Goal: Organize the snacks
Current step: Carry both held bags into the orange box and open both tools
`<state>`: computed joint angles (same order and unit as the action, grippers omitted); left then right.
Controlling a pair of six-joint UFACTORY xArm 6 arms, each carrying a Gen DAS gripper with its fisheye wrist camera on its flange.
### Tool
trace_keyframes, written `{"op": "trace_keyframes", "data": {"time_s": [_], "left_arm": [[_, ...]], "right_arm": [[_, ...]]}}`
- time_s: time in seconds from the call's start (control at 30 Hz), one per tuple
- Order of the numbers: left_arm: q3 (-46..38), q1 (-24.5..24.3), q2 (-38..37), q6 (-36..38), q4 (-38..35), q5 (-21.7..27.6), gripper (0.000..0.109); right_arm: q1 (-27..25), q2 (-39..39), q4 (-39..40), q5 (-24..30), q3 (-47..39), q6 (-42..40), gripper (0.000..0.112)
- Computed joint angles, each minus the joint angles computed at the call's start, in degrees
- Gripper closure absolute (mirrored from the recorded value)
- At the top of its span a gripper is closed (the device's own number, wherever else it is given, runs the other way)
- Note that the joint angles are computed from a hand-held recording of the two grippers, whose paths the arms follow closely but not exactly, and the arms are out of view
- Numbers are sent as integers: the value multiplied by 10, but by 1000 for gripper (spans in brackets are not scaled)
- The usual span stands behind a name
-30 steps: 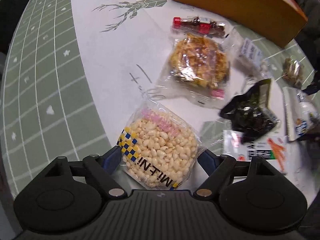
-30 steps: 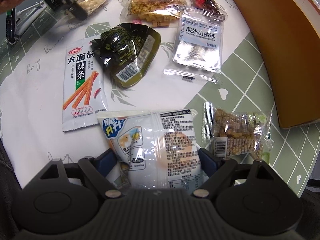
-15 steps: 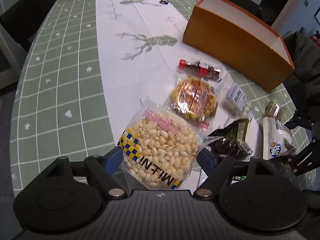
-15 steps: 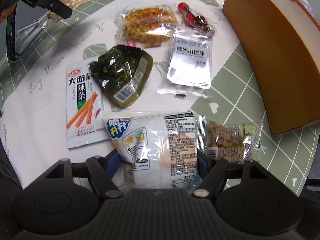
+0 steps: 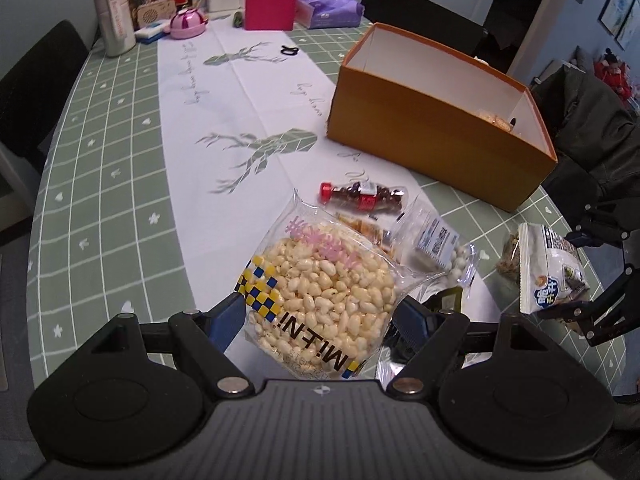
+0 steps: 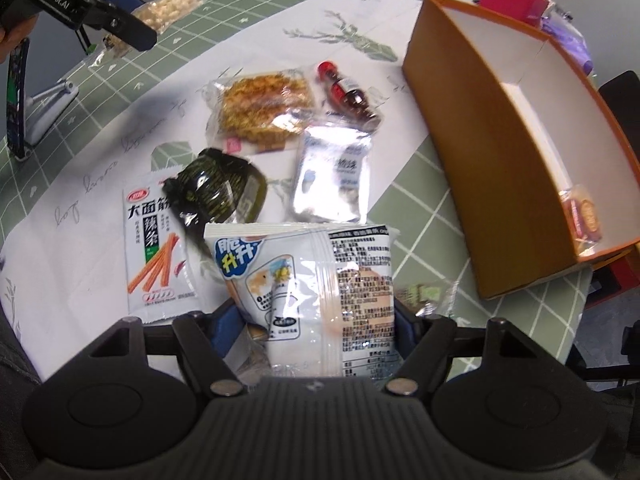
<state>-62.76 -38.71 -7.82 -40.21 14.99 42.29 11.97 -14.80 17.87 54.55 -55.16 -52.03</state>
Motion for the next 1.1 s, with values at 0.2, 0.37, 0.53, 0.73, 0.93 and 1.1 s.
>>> {"op": "trace_keyframes", "data": {"time_s": [0.2,0.37,0.53,0.73,0.93,1.1], "left_arm": [[-64,2,48,37,4,5,16],[-146,3,108,86,-3,10,16],[-244,3,180,139,-13,16,16],[-361,3,264,195,-28,33,16],[-497,3,352,254,-41,77,16],[-620,6,432,299,-49,124,16]], "right_arm": [[-11,14,-2,-11,-28,0,40],[-22,32,2,-12,-66,-12,40],[-33,62,11,-22,-118,-20,40],[-48,112,19,-44,-189,2,40],[-54,162,9,-60,-248,44,41],[-56,199,-4,-65,-284,95,41]]}}
